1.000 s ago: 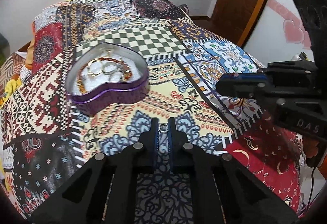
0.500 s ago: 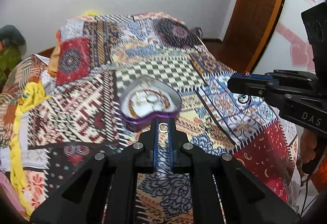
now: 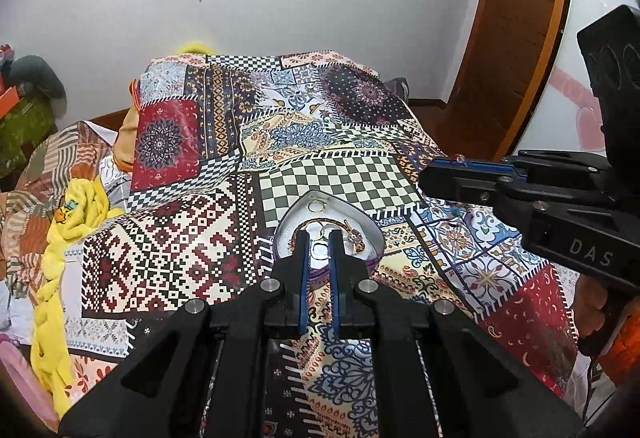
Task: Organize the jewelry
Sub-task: 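Carry the bracelet into the heart tin and open the right gripper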
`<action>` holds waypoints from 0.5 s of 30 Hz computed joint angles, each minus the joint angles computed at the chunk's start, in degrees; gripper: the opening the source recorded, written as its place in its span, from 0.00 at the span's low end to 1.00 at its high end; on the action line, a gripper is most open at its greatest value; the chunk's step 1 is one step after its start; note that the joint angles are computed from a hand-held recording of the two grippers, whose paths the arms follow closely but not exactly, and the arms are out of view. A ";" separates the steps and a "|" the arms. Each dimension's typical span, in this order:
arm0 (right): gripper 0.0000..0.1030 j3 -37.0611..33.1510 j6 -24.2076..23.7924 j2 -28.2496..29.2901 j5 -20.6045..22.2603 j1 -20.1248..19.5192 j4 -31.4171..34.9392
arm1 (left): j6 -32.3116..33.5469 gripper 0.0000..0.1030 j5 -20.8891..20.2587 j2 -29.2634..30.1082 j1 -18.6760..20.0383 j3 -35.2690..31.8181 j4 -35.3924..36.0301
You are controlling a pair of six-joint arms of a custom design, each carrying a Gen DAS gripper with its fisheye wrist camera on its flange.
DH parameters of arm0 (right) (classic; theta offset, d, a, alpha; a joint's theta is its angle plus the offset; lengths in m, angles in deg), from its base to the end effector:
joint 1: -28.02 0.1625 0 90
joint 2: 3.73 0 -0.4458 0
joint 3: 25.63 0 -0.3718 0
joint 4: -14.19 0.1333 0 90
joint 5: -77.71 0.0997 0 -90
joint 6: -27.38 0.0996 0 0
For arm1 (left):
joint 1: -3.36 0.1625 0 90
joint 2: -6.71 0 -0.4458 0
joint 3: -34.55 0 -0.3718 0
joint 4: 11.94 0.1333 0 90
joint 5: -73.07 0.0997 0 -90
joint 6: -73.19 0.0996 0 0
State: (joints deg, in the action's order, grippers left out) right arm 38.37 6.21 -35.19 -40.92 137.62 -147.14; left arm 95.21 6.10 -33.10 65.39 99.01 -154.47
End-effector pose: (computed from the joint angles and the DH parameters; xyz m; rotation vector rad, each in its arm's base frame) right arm 0.3578 -0.7496 0.1895 0.6615 -2.4260 0.8729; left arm -0.2284 -0.7974 0.2585 1.0117 2.4914 -0.6941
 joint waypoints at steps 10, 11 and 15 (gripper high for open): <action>0.07 -5.25 1.82 2.80 1.98 -1.57 5.32 | 0.11 0.07 -0.17 3.59 0.99 -4.92 2.86; 0.07 -5.78 2.12 3.06 2.08 -1.80 6.00 | 0.11 0.07 -0.18 3.91 1.10 -5.32 3.11; 0.07 -8.23 3.87 4.11 2.84 -2.72 9.38 | -0.05 0.07 -0.27 5.32 1.62 -7.28 4.73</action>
